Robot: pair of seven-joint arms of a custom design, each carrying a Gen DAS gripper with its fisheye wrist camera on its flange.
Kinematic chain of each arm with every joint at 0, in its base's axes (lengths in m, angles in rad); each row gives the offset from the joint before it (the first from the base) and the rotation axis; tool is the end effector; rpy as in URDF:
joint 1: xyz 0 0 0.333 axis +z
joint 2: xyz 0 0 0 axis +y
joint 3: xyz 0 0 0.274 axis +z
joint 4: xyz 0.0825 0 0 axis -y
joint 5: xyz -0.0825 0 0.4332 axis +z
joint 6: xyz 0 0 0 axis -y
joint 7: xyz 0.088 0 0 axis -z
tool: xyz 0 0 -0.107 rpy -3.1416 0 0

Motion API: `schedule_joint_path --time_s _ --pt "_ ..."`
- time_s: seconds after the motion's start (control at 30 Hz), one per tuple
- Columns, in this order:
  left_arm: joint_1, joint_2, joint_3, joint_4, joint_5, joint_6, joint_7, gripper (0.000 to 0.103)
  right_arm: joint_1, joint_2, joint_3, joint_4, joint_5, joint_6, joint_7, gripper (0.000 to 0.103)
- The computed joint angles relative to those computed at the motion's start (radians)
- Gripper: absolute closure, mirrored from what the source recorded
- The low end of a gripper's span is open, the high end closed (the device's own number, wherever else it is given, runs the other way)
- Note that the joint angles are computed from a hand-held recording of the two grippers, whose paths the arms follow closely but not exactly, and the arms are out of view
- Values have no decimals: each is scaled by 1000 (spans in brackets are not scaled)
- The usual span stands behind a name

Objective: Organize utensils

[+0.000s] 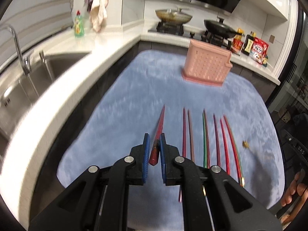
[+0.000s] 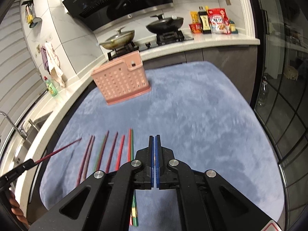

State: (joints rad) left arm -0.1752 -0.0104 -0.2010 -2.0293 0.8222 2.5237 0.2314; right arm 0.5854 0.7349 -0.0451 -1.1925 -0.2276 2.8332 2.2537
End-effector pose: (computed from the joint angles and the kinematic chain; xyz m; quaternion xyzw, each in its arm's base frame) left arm 0.5863 -0.2395 0.4405 -0.7696 0.5115 -0.2501 0.2891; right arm 0.6890 0.4406 0.4091 -0.6548 0.6121 -0.1631 0.4122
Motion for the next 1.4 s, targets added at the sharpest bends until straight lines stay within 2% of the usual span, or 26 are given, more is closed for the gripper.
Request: schedule_joint_path --time_s 0.2,0.3,0.37,0.4,0.47,0.53,0.57,0.63,0.77,0.97,1.03,1.13,1.3,1.37,1.4 --pt "4 55 18 130 54 -26 29 96 -21 92 17 184 20 -43 -61 102" --pt "-3 94 32 202 76 -39 45 96 -17 163 2 312 24 -81 -82 102" --pt "-11 116 41 240 92 -43 45 96 -22 163 0 312 32 -70 -82 102" --pt "-16 117 45 243 98 -41 43 96 -34 147 19 282 48 -64 -99 102" --pt "-22 122 50 253 102 -35 43 96 -46 91 34 175 76 -43 -95 92" --pt "-27 123 54 255 109 -27 39 96 -56 25 39 38 102 -16 -63 56" --pt "-30 125 55 258 114 -32 36 96 -59 0 41 -16 108 -1 -54 55" --pt "-30 122 56 249 101 -17 38 96 -48 -54 21 -133 95 11 -26 56" --pt "-34 120 55 239 92 -15 40 96 -96 -96 75 -246 131 19 -58 56" --pt "-38 114 51 232 74 -18 41 96 -123 -72 113 -253 175 16 -117 62" --pt "-41 115 49 233 72 -27 44 96 -131 -68 127 -257 193 17 -138 69" --pt "-45 118 47 238 69 -39 48 96 -143 -69 145 -277 230 26 -156 73" --pt "-53 127 45 246 67 -47 57 96 -199 -74 210 -323 322 90 -220 77" --pt "-56 130 46 249 65 -49 61 96 -241 -64 259 -324 376 113 -264 79" --pt "-57 131 46 250 64 -50 59 96 -250 -61 271 -324 397 118 -276 83"
